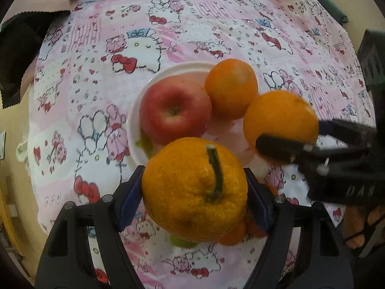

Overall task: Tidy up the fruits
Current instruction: 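Move both held fruits over the plate beside the apple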

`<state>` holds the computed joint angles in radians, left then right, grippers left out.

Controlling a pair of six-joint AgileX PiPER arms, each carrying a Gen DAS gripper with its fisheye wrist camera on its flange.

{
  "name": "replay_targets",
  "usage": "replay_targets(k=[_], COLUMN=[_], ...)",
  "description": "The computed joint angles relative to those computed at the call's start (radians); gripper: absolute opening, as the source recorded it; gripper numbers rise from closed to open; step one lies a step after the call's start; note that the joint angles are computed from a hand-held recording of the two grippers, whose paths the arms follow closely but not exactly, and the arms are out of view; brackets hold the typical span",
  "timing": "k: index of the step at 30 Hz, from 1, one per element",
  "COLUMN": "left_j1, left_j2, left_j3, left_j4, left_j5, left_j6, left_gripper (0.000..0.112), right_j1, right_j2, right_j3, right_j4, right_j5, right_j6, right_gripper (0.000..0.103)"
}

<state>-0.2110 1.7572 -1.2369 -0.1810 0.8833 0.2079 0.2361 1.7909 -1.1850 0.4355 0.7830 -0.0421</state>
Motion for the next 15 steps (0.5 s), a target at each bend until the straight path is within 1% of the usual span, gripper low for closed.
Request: replay_targets(k=[3, 7, 12, 15], left_j1=[-0.018, -0.034, -0.038, -0.032], left_j2=[0.019, 0.012, 0.008, 0.01], left_j3=[-0.008, 0.012, 0.021, 0.008], left_j4=[0.013, 0.036, 0.045, 0.042], left_j5=[-0.026, -0.058, -0.062, -0.036], left_j6=[-0.014, -0.022, -0.024, -0.043], left_gripper=[0.076, 0.076, 0.076, 0.076], right_j1=[-0.009, -0.003, 0.002, 0.003], right_j2=[0.021, 0.042, 0.047, 0.047], right_j3=[-0.005, -0.011, -0.009, -0.005], right_j4=[0.045, 0.029, 0.021, 0.023], right_j5=[0.017, 0.019, 0.011, 0.005], right_j6=[-0.016, 0.009, 0.021, 0.026], right_gripper=[0.081, 0.082, 0.082, 0.082])
